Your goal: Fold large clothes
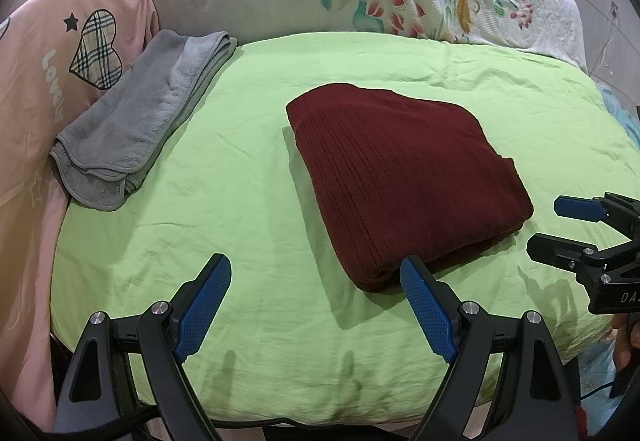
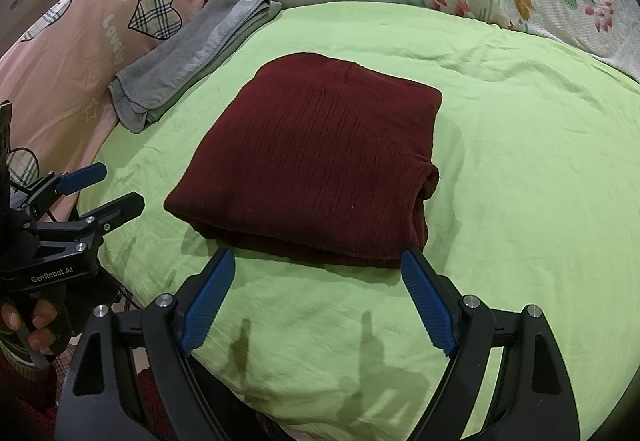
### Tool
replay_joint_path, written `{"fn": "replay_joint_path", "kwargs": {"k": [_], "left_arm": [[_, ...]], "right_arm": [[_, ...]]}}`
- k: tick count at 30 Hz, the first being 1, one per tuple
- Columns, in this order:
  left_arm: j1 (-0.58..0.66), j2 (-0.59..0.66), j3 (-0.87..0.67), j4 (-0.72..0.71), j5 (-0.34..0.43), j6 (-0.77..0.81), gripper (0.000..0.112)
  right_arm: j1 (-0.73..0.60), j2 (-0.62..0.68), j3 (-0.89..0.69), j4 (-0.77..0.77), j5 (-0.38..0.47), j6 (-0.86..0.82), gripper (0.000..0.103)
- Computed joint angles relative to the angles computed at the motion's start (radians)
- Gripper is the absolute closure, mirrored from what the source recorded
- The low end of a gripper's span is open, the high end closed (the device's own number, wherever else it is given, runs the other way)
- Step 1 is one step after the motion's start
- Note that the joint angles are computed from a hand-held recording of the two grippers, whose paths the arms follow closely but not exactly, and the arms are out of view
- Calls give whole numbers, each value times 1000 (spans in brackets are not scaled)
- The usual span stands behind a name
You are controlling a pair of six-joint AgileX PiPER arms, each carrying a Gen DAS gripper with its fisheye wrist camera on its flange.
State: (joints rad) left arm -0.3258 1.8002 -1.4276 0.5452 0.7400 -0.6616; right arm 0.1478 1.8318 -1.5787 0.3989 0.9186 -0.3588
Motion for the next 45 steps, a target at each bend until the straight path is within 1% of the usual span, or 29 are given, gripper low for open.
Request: {"fn": "replay_joint_path", "kwargs": {"k": [5, 11, 35, 45], "left_arm": [[3, -3, -1, -8, 0, 5, 25], [3, -1, -7, -12, 5, 8, 25], [-5, 7, -24, -10, 17, 5, 25], [5, 21, -50, -30, 17, 23, 25]], "right_arm": [[0, 0, 1, 2, 0, -2, 18], [-1, 18, -38, -3, 24, 2, 18], [9, 16, -37, -11, 16, 17, 18], [9, 43, -78, -20, 20, 27, 18]]}}
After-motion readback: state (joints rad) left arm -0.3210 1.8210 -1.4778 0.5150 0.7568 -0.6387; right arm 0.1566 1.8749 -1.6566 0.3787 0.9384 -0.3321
